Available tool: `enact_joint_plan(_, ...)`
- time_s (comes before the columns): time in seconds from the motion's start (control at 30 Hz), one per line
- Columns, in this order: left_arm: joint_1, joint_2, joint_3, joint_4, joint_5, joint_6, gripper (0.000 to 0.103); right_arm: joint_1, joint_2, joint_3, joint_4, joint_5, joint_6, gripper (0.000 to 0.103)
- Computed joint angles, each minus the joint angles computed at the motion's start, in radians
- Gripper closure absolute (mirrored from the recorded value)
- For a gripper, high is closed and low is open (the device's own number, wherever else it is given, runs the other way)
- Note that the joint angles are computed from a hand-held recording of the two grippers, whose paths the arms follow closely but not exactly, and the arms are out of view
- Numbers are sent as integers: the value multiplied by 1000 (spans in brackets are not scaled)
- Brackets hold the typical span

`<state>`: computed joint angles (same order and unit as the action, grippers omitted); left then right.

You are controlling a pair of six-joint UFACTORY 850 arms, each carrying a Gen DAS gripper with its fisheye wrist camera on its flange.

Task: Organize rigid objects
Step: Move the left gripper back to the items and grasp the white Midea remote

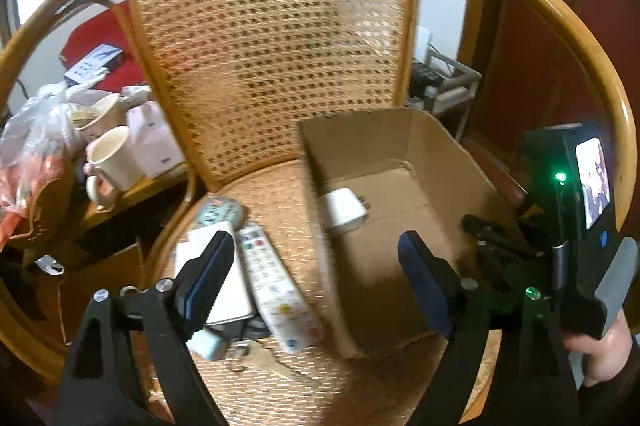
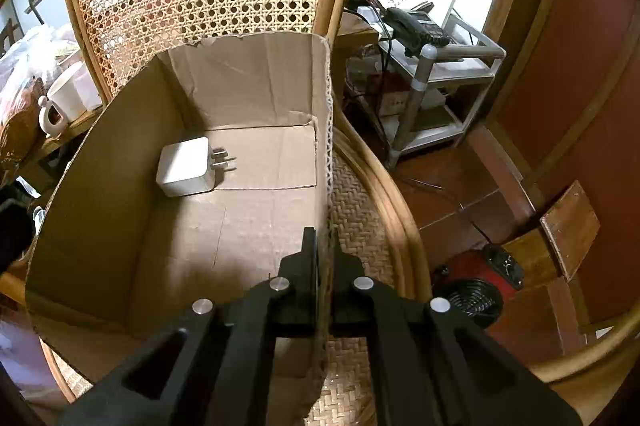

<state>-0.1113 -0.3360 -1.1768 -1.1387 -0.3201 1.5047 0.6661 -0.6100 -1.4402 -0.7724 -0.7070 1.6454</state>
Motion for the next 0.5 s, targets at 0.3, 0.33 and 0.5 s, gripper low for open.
enact_joint_plan(0.3,66,-62,-77,117,94,-183,5,0,0,1,0,-1,-4,98)
enact_joint_plan(0.33,76,-77,-96,164,76,-237,5,0,1,1,0,-1,-6,98)
enact_joint_plan(0.5,108,-146,-175,289,6,-389,5,1,0,0,-1,-5,-6,98)
